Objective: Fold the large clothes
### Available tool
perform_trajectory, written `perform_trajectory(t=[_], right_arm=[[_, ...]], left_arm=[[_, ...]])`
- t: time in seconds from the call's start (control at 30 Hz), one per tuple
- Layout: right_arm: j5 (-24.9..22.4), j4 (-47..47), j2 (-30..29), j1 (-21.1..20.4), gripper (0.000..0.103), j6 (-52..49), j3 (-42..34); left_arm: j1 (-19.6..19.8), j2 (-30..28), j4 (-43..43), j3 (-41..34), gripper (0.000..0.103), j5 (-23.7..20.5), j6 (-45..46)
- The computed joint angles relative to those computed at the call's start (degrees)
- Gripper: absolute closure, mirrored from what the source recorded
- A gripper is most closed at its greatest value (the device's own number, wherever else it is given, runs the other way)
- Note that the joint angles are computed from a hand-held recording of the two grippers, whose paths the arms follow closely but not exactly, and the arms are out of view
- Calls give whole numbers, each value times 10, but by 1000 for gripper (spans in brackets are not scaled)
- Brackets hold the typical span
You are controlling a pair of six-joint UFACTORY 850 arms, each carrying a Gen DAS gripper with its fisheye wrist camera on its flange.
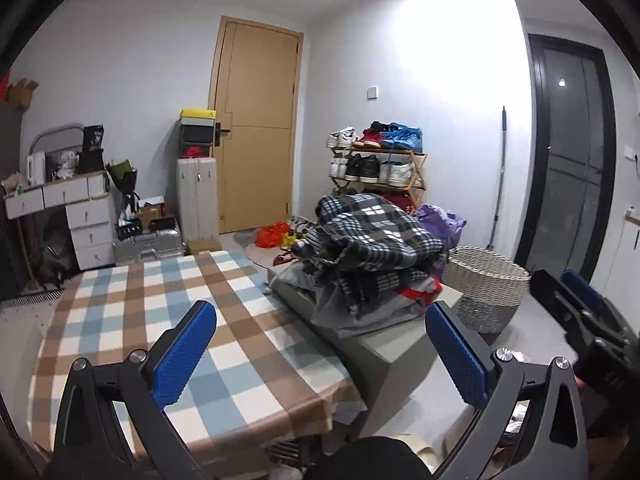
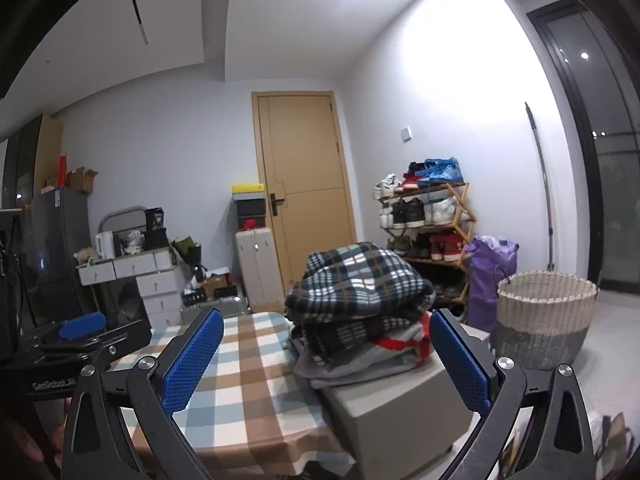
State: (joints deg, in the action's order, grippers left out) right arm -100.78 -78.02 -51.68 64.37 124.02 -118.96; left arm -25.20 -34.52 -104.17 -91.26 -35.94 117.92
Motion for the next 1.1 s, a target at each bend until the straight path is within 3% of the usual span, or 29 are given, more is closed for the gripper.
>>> perform_trajectory(t=[0.33,0.6,1.1], right_arm=[[-15,20,-13,7,0,-3,-13],[-33,17,-20,11,0,-4,-22],[-21,10,-16,11,0,2,-20]], left_arm=[[-2,18,-32,40,1,-20,54],[-1,17,-20,39,1,-17,34],[5,20,-29,44,1,-29,32]])
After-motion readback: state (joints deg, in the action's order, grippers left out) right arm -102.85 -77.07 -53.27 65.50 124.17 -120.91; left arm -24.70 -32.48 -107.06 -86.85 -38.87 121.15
